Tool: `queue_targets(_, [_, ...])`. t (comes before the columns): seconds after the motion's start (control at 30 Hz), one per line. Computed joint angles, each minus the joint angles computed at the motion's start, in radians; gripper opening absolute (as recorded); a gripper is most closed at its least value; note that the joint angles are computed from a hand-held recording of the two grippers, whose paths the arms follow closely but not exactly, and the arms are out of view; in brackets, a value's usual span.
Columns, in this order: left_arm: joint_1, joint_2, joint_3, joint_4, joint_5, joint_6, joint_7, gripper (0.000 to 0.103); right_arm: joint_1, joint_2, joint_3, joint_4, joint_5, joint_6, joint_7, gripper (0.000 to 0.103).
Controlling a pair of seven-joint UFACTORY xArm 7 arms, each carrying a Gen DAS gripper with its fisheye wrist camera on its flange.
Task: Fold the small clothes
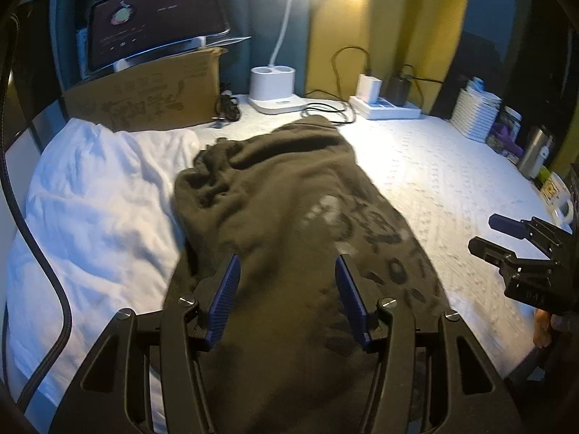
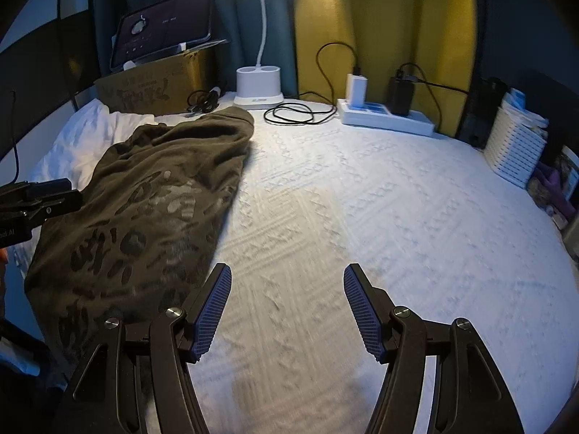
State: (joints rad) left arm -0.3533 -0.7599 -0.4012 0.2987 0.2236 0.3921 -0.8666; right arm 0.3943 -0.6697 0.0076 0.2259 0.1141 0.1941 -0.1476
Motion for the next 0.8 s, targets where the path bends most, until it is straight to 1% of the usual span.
queue_targets(0.2, [-0.029,0.007,-0.051,0.029,0.002,0.002,-0.039,0.055,-0.053,-0.174,-0.021,-0.079,-0.010,0.079,-0.008,0.067])
queue_targets(0.37, [-0.053,0.037,-0.086,0.060,0.014,-0.014,-0.068,0.057,-0.119,-0.316,-0.048,-0.135,-0.021,0.157,-0.032,0.067])
queue_targets(0.4, [-0.054,0.043,-0.091,0.065,0.018,-0.018,-0.072,0.058,-0.131,-0.343,-0.049,-0.144,-0.021,0.172,-0.034,0.067])
queue_targets(0.47, [-0.058,0.055,-0.105,0.076,0.024,-0.027,-0.087,0.065,-0.161,-0.398,-0.059,-0.161,-0.024,0.206,-0.045,0.067])
queue_targets(0.57, [-0.049,0.075,-0.135,0.097,0.040,-0.042,-0.118,0.066,-0.199,-0.472,-0.066,-0.176,-0.028,0.255,-0.059,0.067])
queue_targets(0.63, [-0.052,0.094,-0.142,0.107,0.046,-0.062,-0.133,0.068,-0.225,-0.530,-0.074,-0.185,-0.032,0.294,-0.075,0.067])
queue_targets(0.7, [-0.052,0.112,-0.156,0.121,0.057,-0.080,-0.144,0.073,-0.247,-0.573,-0.077,-0.191,-0.032,0.323,-0.084,0.067])
queue_targets(0.73, [-0.047,0.117,-0.165,0.128,0.065,-0.084,-0.152,0.078,-0.260,-0.598,-0.081,-0.194,-0.034,0.341,-0.091,0.067])
queue_targets(0.77, [-0.043,0.119,-0.175,0.134,0.072,-0.089,-0.161,0.080,-0.271,-0.614,-0.085,-0.195,-0.034,0.353,-0.099,0.067])
queue_targets(0.8, [-0.038,0.120,-0.185,0.140,0.080,-0.094,-0.171,0.080,-0.283,-0.635,-0.088,-0.196,-0.035,0.366,-0.106,0.067])
